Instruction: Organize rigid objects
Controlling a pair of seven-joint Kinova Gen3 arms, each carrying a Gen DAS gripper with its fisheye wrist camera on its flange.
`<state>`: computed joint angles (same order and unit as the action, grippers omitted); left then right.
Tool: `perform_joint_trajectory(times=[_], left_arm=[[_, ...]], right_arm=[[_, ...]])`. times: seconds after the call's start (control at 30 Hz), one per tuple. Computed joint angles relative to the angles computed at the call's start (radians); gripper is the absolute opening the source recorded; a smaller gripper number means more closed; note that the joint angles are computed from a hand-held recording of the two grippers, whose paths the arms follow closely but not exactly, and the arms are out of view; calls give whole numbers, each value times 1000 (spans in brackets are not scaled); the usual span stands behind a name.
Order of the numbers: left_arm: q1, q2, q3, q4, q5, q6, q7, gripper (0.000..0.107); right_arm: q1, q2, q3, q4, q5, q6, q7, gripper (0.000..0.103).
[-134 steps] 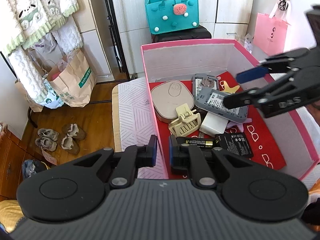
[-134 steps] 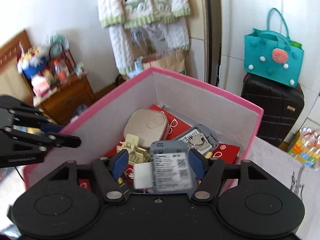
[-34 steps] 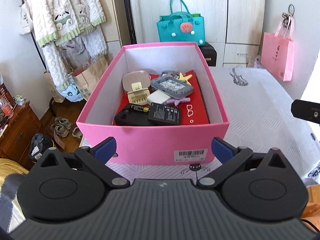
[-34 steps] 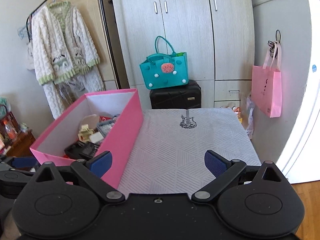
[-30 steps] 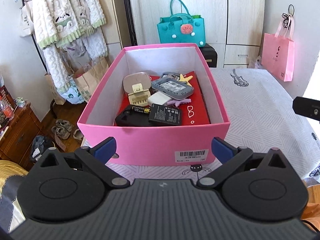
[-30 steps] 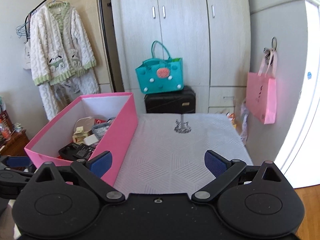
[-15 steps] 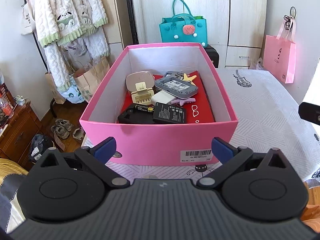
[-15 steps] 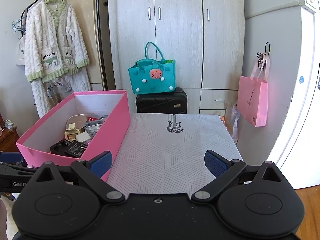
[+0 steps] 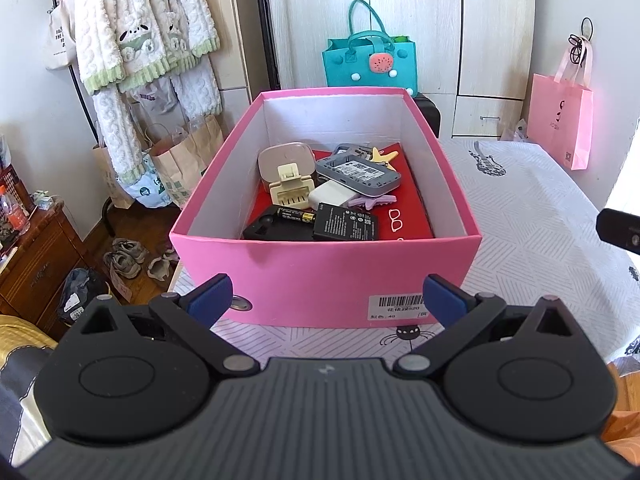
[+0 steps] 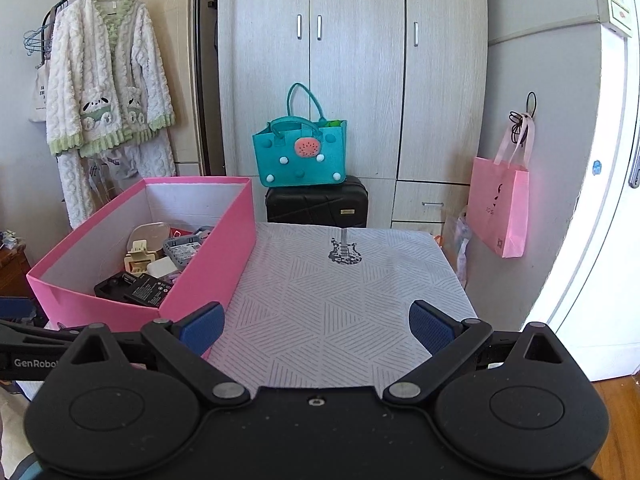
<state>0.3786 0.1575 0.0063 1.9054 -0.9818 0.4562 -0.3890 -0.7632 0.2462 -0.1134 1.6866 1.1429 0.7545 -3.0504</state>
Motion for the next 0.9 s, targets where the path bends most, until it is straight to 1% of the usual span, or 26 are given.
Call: perform_joint_trajectory(times=[0.13, 0.23, 0.33, 0.53, 0.7, 0.9], left_arm=[[-7, 2, 9, -10, 38, 18, -37, 103], [6, 1, 2, -6, 12, 22, -12, 103], [13, 1, 1, 0, -16, 23, 16, 103], [31, 0, 8, 12, -86, 36, 88, 103], [10, -5, 25, 16, -55, 18, 35, 103], [22, -4, 21, 20, -81, 33, 63, 103]], right_arm=[[18, -8, -4, 4, -40, -37, 12, 100], [25, -15, 0, 11, -57, -63, 14, 100], [16, -15, 6, 18, -38, -54, -16, 100], [24, -22, 4, 29, -37, -54, -36, 100], [22, -20, 2, 29, -29, -42, -47, 100], [24, -20, -3, 33, -28, -46, -39, 100]])
